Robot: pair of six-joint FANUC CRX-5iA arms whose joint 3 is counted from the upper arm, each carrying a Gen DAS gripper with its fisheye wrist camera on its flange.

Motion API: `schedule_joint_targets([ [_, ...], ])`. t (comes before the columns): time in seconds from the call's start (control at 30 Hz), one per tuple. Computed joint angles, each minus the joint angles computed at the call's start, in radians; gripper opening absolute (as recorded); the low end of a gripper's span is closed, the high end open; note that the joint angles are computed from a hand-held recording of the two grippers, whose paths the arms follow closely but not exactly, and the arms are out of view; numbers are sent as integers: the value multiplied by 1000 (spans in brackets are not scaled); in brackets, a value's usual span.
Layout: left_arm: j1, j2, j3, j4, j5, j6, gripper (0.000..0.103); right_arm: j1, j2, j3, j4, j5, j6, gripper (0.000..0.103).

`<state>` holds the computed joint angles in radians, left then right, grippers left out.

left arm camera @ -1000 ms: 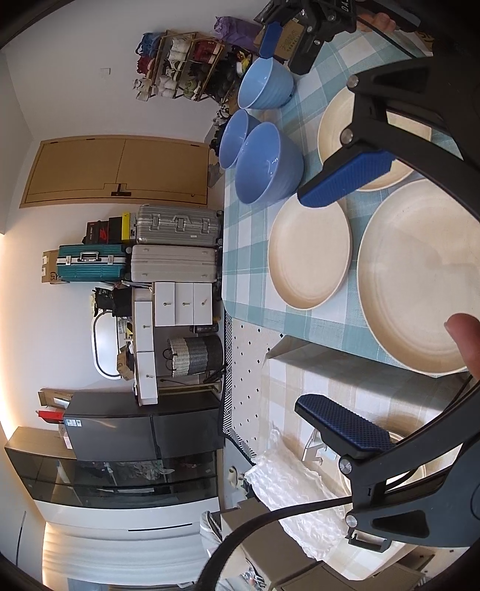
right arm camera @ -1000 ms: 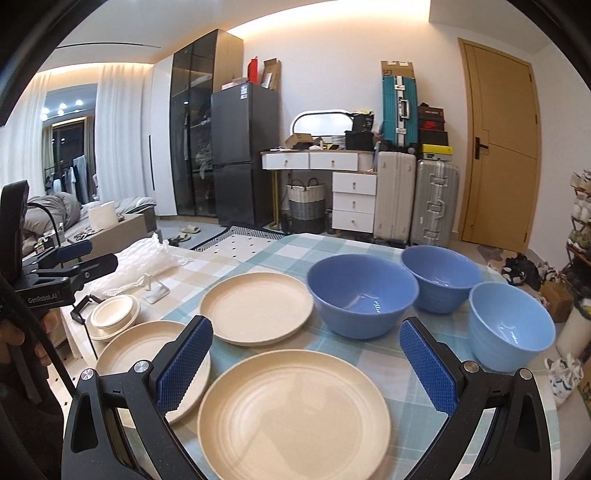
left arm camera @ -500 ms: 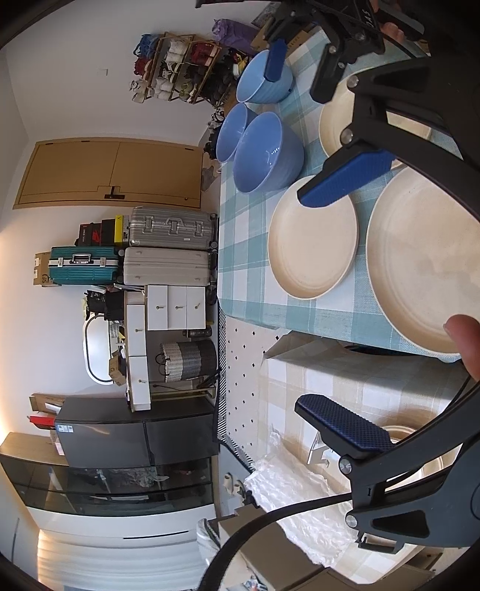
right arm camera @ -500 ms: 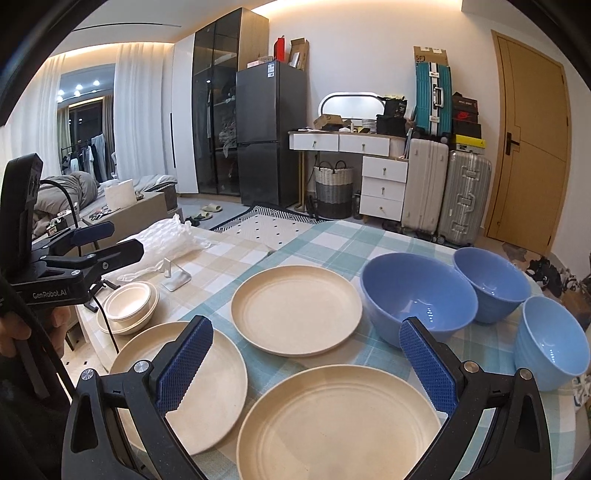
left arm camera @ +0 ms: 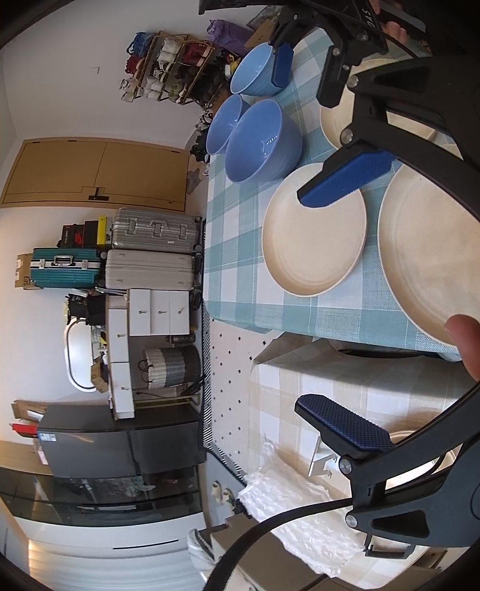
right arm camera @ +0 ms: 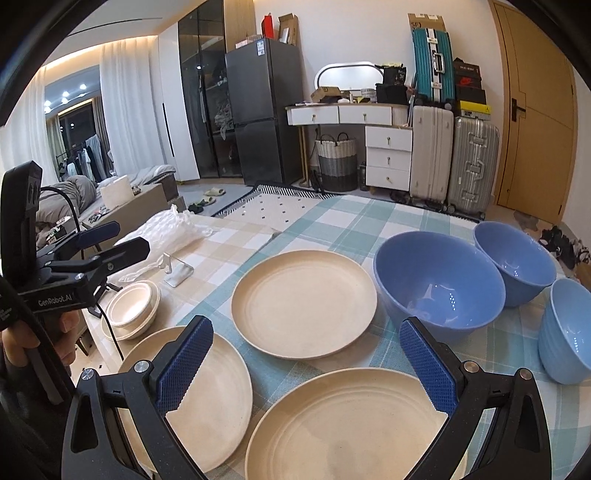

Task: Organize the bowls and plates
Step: 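Move both grippers forward toward the cream plate beside the blue bowls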

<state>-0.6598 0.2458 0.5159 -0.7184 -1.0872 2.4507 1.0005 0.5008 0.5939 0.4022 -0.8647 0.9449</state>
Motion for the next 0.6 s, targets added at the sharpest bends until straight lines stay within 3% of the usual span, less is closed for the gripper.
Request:
schedule_joint_targets([
  [0.33,105,34,15,175,56,-133,101,-24,107,202,-152,-146,99,103],
  [0.6,160,88,58,272,67,-218,101,-49,206,371,-204,-270,122,103],
])
